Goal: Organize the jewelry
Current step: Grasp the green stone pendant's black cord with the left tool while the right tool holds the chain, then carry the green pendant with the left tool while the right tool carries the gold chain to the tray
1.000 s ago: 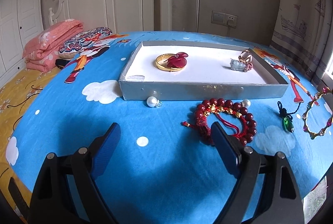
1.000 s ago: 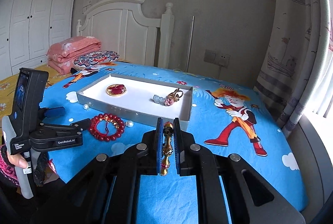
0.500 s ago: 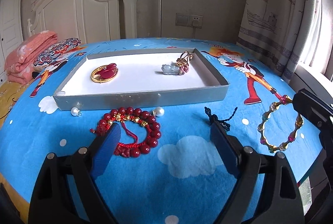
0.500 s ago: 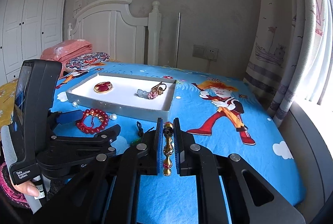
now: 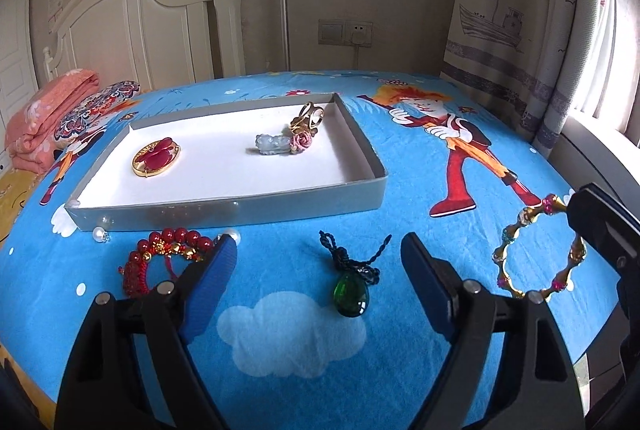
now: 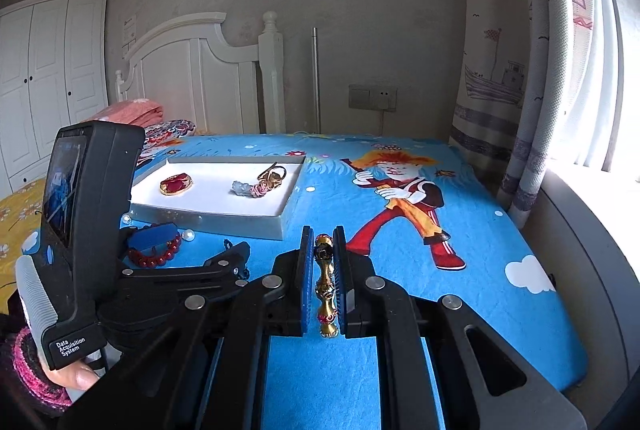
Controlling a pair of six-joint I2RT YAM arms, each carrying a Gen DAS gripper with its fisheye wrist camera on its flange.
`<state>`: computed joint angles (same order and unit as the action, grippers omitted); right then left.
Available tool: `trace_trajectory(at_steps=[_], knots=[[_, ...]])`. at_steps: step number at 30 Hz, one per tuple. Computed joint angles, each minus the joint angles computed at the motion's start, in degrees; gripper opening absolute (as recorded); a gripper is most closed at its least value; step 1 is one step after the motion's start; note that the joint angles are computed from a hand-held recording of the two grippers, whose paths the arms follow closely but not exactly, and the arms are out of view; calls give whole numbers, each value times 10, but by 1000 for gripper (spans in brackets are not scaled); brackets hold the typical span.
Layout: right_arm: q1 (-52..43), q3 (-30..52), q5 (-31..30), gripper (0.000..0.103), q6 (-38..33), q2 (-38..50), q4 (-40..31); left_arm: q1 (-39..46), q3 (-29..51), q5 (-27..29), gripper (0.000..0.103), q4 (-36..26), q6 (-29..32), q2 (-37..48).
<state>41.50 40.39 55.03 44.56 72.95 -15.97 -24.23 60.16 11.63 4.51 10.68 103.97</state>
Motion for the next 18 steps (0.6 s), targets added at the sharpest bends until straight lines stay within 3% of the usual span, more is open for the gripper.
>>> trace_trajectory(at_steps=[8,11,13,18], knots=[[-13,-39,-13,11,-2,-29,34,-23,87,-36,49,-94,-14,63],[-16,-50,-16,11,1,-38,39,-27,92,-43,32,-97,-12,70],[-16,-53,-17,11,5,-41,39,-31,82,-46,11,-83,0,66],[-12,-49,-14,11,15,-37,28,-28,38,-41,7,-34,0,40]])
